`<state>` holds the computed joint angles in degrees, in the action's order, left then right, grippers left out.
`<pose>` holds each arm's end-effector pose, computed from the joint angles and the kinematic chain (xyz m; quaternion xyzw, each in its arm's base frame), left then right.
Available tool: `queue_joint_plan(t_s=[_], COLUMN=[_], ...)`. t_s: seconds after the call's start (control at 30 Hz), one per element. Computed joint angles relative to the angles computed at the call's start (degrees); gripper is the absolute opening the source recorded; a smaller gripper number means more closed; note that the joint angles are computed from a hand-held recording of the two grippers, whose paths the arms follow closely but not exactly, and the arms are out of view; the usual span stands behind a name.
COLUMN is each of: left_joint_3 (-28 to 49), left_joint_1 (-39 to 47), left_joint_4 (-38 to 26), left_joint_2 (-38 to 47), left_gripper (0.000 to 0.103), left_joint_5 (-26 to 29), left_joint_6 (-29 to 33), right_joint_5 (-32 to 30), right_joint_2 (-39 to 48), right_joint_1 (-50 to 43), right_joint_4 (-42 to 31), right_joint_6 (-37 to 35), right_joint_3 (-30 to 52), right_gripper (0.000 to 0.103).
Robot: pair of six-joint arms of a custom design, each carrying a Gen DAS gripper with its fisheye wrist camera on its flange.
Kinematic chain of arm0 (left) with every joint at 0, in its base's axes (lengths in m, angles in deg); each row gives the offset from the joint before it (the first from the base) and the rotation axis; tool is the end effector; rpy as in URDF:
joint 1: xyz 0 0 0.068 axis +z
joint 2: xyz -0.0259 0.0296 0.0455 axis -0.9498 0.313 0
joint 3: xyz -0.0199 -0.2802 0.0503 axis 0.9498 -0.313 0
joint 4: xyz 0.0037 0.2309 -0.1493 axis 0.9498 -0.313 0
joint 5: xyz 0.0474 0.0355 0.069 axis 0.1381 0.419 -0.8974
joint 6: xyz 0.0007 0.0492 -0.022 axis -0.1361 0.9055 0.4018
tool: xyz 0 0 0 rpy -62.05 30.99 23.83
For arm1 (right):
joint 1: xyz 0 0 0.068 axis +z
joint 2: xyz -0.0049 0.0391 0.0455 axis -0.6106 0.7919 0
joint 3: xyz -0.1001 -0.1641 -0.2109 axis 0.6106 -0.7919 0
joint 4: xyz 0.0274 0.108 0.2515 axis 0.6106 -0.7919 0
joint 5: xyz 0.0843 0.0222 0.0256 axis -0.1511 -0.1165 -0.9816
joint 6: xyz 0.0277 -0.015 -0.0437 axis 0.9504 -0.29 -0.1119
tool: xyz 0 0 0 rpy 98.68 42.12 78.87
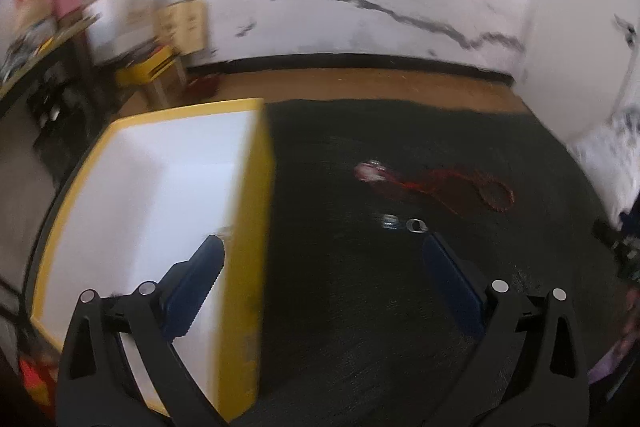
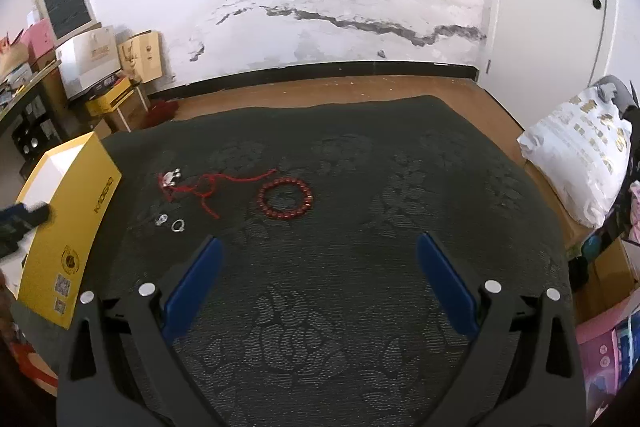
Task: Organize jewelry
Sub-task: 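Move the left tool to the silver round pendant and grasp it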
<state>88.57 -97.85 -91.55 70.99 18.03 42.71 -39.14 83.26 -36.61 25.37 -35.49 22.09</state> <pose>0.2780 -0.1318 0.2306 0.1780 0.9145 -0.0359 0.3614 0.1264 -0.0069 0.2325 0.2072 0.8995 -0.0491 0.3814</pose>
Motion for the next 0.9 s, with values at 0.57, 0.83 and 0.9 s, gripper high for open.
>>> queue_joint_plan(t_s=[0.57, 0.83, 0.9], left_joint_3=[6.27, 8.0, 7.74], left_joint_1=[-2.63, -1.62, -2.84], left_joint_4=[16.96, 18.14, 18.68], left_joint_2=[29.55, 30.87, 30.7], left_gripper=[0.095, 0.058, 0.032], left_joint_5=[-0.1, 6.71, 6.9], left_joint_6=[4.77, 7.4, 9.29], right_joint_5=[-9.32, -15.26, -16.03], right_joint_2=[-2.62, -2.5, -2.82], right_joint_1=[-11.8, -17.72, -18.79], right_joint_4=[-0.85, -1.49, -1.77], right_joint_6=[-9.6, -12.37, -13.07], right_joint_3=[-0.52, 0.38, 0.37], right_gripper=[0.094, 0.094, 0.094])
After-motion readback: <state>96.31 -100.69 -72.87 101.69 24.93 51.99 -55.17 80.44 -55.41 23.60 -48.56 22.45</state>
